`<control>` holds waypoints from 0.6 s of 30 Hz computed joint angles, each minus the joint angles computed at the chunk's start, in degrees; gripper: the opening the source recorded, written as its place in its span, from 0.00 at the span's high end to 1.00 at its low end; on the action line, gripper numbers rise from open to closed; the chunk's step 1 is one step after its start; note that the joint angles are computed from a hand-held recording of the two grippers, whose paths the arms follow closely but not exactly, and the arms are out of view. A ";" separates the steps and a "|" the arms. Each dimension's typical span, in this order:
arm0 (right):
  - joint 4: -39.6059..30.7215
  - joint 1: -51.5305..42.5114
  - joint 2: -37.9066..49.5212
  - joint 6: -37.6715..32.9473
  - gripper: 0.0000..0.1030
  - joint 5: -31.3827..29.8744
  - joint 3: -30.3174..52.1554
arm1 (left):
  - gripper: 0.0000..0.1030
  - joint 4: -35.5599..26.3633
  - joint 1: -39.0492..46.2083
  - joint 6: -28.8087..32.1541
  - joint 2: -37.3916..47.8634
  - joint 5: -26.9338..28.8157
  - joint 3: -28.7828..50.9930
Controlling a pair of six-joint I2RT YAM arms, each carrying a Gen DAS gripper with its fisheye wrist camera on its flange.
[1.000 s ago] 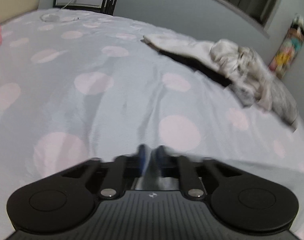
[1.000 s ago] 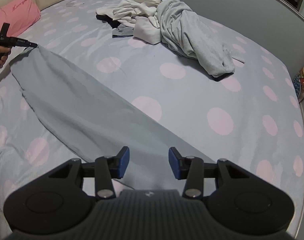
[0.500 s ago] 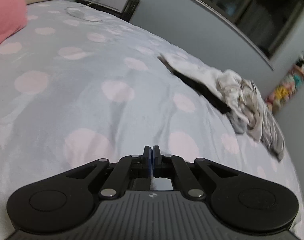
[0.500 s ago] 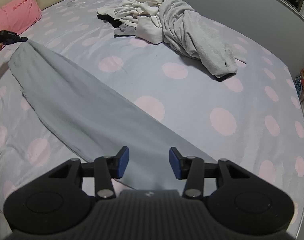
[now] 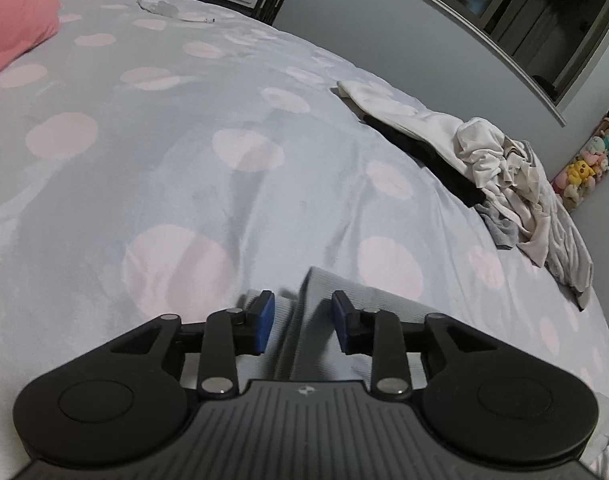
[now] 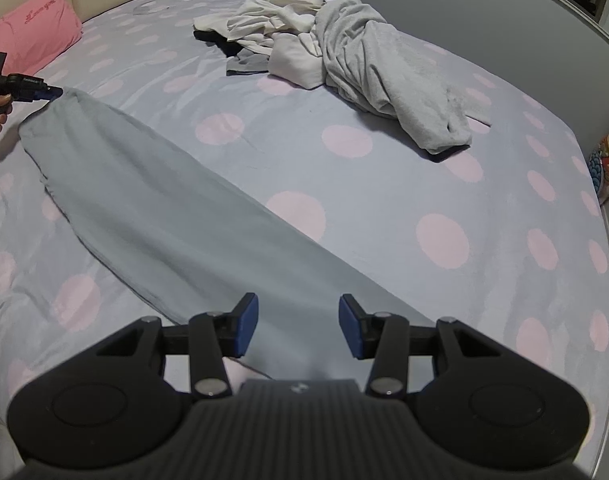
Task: Fold clothes
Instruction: 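Lift the trouser end with the left tool and fold it toward the right tool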
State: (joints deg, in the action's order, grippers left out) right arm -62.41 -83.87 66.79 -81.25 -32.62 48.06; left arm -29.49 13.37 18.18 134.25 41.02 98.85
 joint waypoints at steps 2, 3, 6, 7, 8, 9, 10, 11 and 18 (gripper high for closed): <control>0.35 0.40 -0.05 -0.09 0.53 0.31 -0.41 | 0.73 -3.15 -0.25 1.46 1.24 1.22 2.36; 0.55 0.62 -0.09 -0.07 0.53 0.47 -0.64 | 0.72 -3.66 -0.55 1.88 1.54 1.03 2.97; 1.02 1.32 -0.18 0.47 0.53 0.79 -1.12 | 0.69 -3.65 -1.39 1.00 2.61 0.19 4.46; 1.19 1.52 -0.21 0.71 0.53 0.85 -1.28 | 0.68 -3.95 -1.66 -0.42 3.44 0.29 5.46; 1.30 1.70 -0.29 0.90 0.53 0.90 -1.42 | 0.68 -4.35 -1.86 -1.68 4.11 0.38 6.23; 1.25 1.81 -0.47 0.91 0.53 0.92 -1.54 | 0.69 -4.74 -2.04 -2.77 4.66 0.44 6.84; 1.20 1.93 -0.67 0.94 0.53 0.94 -1.67 | 0.98 -5.14 -2.01 -3.55 4.98 0.87 7.23; 1.14 2.03 -0.89 0.91 0.53 0.96 -1.79 | 0.97 -5.53 -1.90 -4.22 5.21 1.43 7.52; 1.01 0.81 -0.99 -0.27 0.53 1.01 -1.31 | 0.99 3.11 3.27 -12.55 1.08 6.66 2.33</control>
